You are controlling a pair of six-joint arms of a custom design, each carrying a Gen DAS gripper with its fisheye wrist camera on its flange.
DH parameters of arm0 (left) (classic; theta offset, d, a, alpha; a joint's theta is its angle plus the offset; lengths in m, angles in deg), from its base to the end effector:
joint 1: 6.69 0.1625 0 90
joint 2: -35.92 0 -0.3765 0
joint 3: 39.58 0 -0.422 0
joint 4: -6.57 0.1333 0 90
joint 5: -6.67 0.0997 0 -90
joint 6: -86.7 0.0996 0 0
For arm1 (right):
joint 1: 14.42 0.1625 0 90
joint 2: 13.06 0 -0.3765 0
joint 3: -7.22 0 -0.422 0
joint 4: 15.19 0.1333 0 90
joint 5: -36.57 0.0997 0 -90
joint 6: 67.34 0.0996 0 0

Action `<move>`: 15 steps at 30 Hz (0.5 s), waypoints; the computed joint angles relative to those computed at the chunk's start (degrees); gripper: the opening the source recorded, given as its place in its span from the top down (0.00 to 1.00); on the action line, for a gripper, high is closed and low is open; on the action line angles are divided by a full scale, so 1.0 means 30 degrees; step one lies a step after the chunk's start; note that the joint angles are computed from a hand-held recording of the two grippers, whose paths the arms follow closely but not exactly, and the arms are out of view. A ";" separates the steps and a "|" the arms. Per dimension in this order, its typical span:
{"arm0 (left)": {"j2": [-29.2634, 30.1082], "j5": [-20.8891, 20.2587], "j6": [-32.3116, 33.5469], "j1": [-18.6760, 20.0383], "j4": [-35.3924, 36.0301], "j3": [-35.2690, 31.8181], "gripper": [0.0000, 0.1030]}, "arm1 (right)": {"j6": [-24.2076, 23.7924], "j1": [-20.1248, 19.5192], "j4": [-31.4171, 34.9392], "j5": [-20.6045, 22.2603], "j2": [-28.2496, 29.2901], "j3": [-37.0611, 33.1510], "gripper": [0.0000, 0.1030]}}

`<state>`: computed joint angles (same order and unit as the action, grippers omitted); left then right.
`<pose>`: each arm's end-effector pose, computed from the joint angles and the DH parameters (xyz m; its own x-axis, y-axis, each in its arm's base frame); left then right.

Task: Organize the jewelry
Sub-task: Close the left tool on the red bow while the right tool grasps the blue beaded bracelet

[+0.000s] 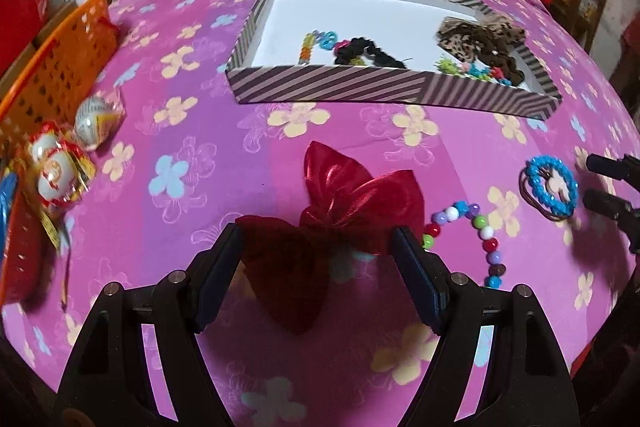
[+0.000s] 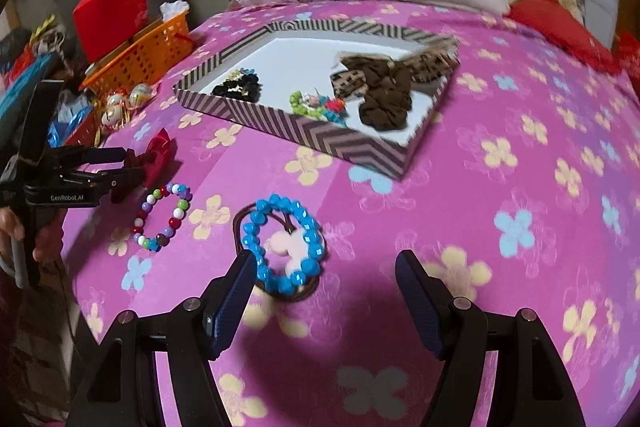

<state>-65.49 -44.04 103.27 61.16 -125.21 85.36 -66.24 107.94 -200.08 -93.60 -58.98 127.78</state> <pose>0.0193 -0.4735 0.3211 -0.6566 0.3545 -0.6657 0.5690 0.8122 -0.1286 0.3225 -0.3800 -0.0109 -0.7745 -0.2051 0.5984 -0.4874 0.7966 -0.3577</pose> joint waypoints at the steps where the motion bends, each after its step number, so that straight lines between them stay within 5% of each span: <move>1: 0.0048 -0.0110 -0.0174 0.0097 -0.0037 -0.0033 0.25 | -0.0217 -0.0012 0.0082 -0.0034 0.0104 -0.0176 0.33; 4: 0.0118 -0.0406 -0.0673 0.0309 -0.0134 -0.0083 0.25 | -0.0863 -0.0092 0.0389 -0.0026 0.0428 -0.0677 0.51; 15: 0.0436 -0.0825 -0.0939 0.0350 0.0015 -0.0391 0.25 | -0.1355 -0.1076 0.0516 0.1930 0.0769 -0.1144 0.78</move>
<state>-64.18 -46.51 100.46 62.21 -125.17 84.19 -70.31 104.71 -198.53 -87.81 -56.67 124.35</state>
